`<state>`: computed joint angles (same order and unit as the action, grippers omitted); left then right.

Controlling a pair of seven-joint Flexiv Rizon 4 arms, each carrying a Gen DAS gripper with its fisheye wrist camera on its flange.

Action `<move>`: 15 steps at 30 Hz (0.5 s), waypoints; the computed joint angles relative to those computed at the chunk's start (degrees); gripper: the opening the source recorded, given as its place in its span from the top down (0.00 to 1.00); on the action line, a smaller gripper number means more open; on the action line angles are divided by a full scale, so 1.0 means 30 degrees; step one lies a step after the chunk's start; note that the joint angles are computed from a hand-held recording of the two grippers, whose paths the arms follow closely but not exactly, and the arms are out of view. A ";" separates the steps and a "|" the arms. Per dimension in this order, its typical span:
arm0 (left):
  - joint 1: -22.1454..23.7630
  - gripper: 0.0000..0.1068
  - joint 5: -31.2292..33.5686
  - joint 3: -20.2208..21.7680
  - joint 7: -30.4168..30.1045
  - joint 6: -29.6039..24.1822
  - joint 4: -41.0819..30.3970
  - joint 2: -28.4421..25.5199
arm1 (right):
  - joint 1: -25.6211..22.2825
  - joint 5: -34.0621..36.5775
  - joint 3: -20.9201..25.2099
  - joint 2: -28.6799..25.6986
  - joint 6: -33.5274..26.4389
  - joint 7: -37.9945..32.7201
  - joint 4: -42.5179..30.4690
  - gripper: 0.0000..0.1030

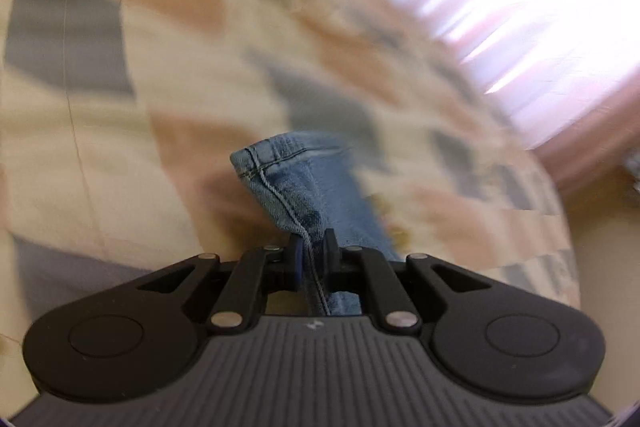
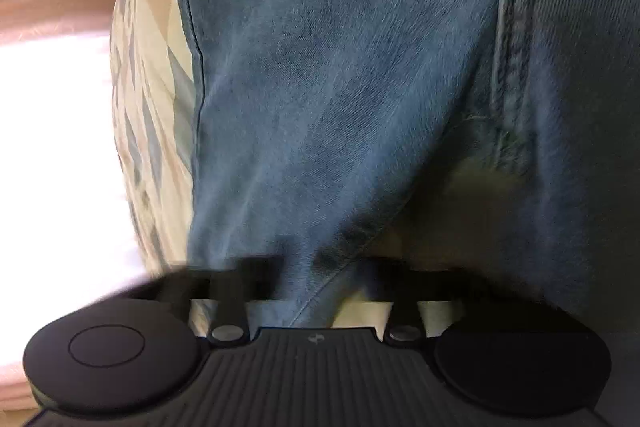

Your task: Fold clothes

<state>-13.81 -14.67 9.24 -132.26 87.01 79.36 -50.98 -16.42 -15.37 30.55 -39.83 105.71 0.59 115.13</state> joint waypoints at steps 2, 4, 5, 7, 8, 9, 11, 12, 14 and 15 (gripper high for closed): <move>-0.0140 0.94 0.0709 0.0164 0.0452 0.2088 0.2017 0.1349 | -0.0529 -0.0390 0.0559 0.0282 -0.0174 -0.0190 0.0076 0.93; -0.0419 0.93 0.1319 0.0622 0.1397 0.3508 0.3787 0.2463 | -0.2521 -0.1201 0.2548 0.0181 -0.0617 -0.0275 0.0294 0.93; -0.1132 0.92 0.1256 0.1584 0.1900 0.2878 0.3992 0.2529 | -0.3687 -0.1808 0.3727 -0.0133 -0.1057 -0.0518 0.0320 0.93; -0.2353 0.87 0.0950 0.3291 0.2277 -0.0062 0.3797 0.2085 | -0.5092 -0.2434 0.5321 -0.0825 -0.2706 -0.1097 0.0022 0.83; -0.2733 0.85 0.1251 0.3959 0.2132 -0.1995 0.3341 0.1692 | -0.5533 -0.2504 0.5917 -0.1130 -0.3814 -0.1390 -0.0233 0.71; -0.3071 0.85 0.1187 0.4478 0.2339 -0.3537 0.3011 0.1367 | -0.5538 -0.2299 0.6137 -0.1262 -0.4912 -0.1370 -0.0532 0.58; -0.3221 0.81 0.2089 0.4794 0.1409 -0.3804 0.3135 0.1357 | -0.5902 -0.1949 0.7393 -0.2315 -0.5895 -0.2021 -0.1159 0.57; -0.3995 0.73 0.2656 0.5837 0.0107 -0.4348 0.3142 0.1513 | -0.6425 -0.2205 0.8362 -0.2707 -0.6444 -0.3072 -0.1346 0.54; -0.5620 0.66 0.3718 0.7899 -0.2015 -0.5482 0.3257 0.1880 | -0.7349 -0.2683 1.0243 -0.3554 -0.7724 -0.5241 -0.1772 0.51; -0.6351 0.64 0.4352 0.8771 -0.2836 -0.6018 0.3370 0.2134 | -0.7612 -0.2421 1.1062 -0.3846 -0.8453 -0.6633 -0.2065 0.50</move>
